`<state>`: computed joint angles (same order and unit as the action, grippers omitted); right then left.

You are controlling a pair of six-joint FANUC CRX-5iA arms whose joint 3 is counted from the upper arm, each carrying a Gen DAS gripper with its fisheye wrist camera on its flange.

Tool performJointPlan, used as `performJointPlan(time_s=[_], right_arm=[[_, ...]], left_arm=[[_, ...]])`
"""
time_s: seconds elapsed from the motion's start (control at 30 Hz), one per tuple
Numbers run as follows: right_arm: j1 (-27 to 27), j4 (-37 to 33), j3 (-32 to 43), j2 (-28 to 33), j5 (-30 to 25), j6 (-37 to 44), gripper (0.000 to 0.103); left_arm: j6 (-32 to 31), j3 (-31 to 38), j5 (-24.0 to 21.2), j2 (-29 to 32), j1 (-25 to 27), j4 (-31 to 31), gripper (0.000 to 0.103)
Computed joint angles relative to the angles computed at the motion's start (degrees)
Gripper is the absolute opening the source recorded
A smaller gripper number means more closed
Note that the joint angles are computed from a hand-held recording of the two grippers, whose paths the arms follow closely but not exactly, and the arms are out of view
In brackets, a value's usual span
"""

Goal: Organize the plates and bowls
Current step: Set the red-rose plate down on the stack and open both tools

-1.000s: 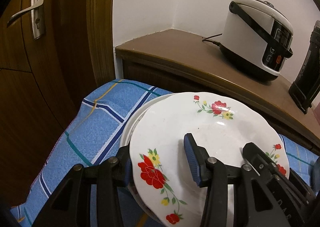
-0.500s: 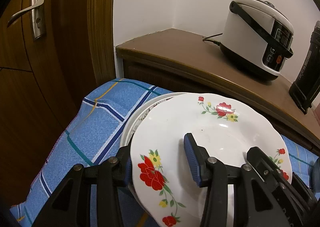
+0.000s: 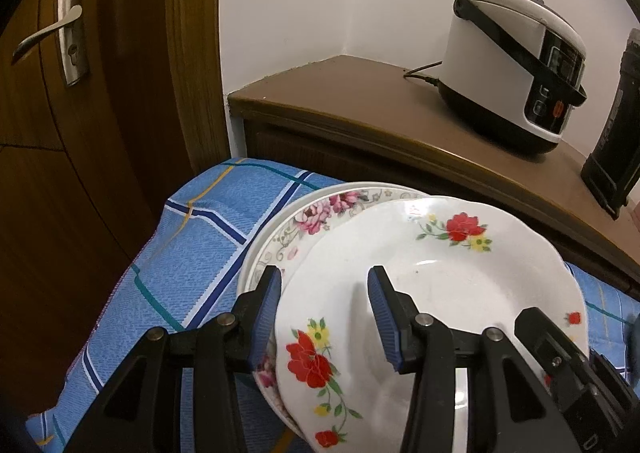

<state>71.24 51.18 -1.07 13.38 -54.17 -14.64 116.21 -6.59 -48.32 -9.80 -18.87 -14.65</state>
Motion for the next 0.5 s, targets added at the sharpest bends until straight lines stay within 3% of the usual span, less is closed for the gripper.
performJointPlan(time_s=[0.2,0.5], right_arm=[[0.08,0.20,-0.26,-0.06,-0.47,-0.27,0.026],[-0.53,-3.52,3.97,3.29,-2.63,5.71,0.026]], left_arm=[[0.69,0.35,-0.14,0.07,-0.33,-0.78,0.048],[5.17,2.01,-1.61,-2.51,-2.46,-8.32,0.048]])
